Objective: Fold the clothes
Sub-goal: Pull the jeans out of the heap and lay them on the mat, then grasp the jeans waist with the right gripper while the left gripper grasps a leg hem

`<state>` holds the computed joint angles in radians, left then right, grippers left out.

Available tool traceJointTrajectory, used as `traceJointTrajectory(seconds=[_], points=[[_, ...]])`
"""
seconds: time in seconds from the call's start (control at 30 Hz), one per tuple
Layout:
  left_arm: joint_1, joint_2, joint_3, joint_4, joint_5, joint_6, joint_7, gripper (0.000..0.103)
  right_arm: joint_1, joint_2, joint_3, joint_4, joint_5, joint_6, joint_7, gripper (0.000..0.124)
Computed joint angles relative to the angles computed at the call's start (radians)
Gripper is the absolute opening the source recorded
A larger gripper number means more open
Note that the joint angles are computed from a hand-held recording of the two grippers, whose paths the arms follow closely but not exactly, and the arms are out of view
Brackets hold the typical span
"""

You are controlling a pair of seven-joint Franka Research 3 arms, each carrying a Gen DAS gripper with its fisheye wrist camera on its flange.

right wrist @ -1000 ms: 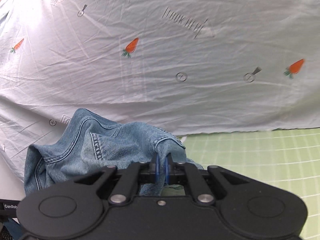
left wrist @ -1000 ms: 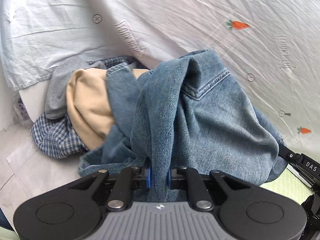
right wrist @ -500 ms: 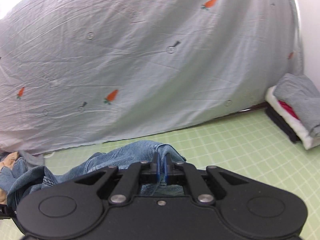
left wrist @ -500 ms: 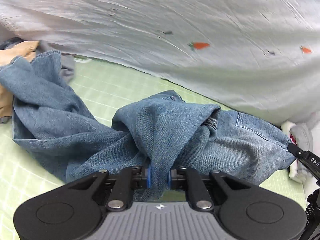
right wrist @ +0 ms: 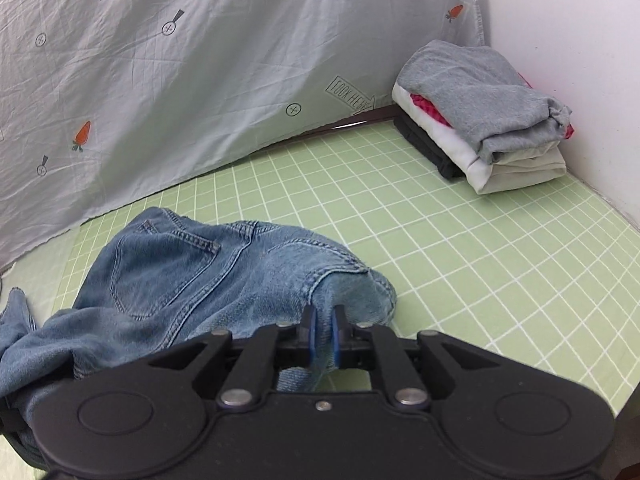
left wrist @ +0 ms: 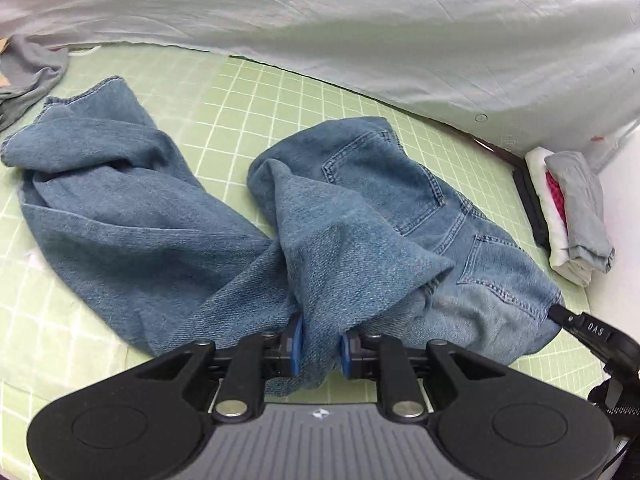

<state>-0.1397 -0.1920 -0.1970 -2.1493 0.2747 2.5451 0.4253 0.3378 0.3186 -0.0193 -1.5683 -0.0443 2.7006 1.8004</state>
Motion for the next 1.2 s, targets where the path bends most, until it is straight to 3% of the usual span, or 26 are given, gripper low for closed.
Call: traceJointTrajectory(seconds=[0.1, 0.27, 0.47, 0.83, 0.97, 1.2], points=[[0.015, -0.028, -0.007, 0.001, 0.034, -0.064, -0.039, 0.022, 0.004, -0.012, 0.0, -0.015, -0.003, -0.003, 0.001, 0.016], [0.017, -0.1, 0.017, -0.062, -0.009, -0.077, -0.034, 0.027, 0.039, -0.029, -0.04, -0.027, -0.091, -0.028, 0.15, 0.035], [0.039, -0.164, 0.03, -0.093, -0.011, -0.115, 0.026, 0.028, 0.064, -0.031, -0.033, -0.016, -0.178, -0.071, 0.271, 0.055], [0.127, -0.3, 0.081, -0.174, 0.016, -0.192, 0.066, 0.032, 0.138, 0.046, 0.003, 0.098, -0.203, -0.129, 0.326, 0.069], [0.149, -0.321, 0.116, -0.211, -0.012, -0.16, 0.099, 0.034, 0.177, 0.085, -0.007, 0.16, -0.231, -0.142, 0.361, 0.075], [0.192, -0.251, 0.166, -0.202, -0.073, -0.113, 0.183, 0.035, 0.228, 0.201, -0.02, 0.347, -0.245, -0.204, 0.373, 0.079]])
